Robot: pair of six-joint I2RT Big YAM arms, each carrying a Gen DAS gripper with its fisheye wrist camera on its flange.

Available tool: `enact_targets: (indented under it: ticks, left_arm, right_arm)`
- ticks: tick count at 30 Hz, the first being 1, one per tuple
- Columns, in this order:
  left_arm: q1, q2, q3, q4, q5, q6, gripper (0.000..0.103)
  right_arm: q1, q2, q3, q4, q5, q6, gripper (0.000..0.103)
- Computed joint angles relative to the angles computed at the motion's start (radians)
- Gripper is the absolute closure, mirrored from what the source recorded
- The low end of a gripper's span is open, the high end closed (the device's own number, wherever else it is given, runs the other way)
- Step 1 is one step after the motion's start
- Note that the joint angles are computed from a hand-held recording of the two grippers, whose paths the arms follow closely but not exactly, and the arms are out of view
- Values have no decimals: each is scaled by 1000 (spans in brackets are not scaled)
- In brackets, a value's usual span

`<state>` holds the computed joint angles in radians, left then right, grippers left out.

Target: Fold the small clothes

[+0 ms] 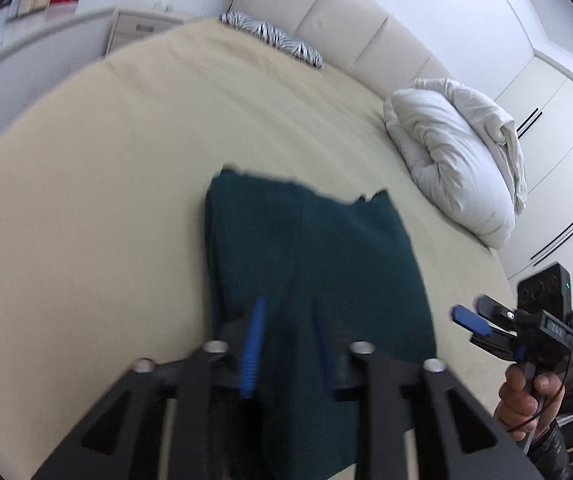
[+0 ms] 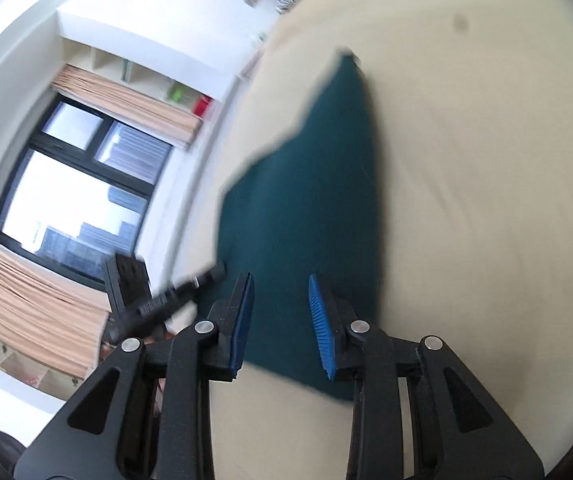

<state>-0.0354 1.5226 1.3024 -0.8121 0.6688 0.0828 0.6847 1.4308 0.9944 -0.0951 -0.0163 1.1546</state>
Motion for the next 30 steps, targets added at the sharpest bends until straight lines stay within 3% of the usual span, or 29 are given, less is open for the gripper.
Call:
enact_targets:
  ticks: [4,7,10,14,17,20,24,26,28,30]
  left_arm:
    - [-74,47,60,20,-118,1,60]
    - [-106,129,106,10,-194,11,63]
    - [-93,162,116,27,-154,12,65]
    - [-85,171,114,42,-134,52,65]
    - [-72,177,108,47,-101,62,65]
    - [-70,176,105,47,-101,78,65]
    - [-80,153,80,67,-137,99,65]
    - [-83,146,71,78,-150,102,65]
    - [-88,145,68,85,-160,101,65]
    - [-89,143,67,86,-166,101,65]
  right_arm:
    - [-82,164,185,-63,-146,-50,64]
    - [-113,253,274,-86,-167,-32,64]
    - [-146,301,312,-68,-184,10,66]
    - [-190,351,371,-128,-190,15,66]
    - [-219,379,361,-77,-222,60,66]
    - [-236,377,323,-7,-208,89,66]
    - [-235,327,281,-53,-99,77,66]
    - [-229,271,231,-25,-68,85,63]
    - [-214,216,177,55,-90,58,63]
    - [-177,176,162,75,-139,-28,63]
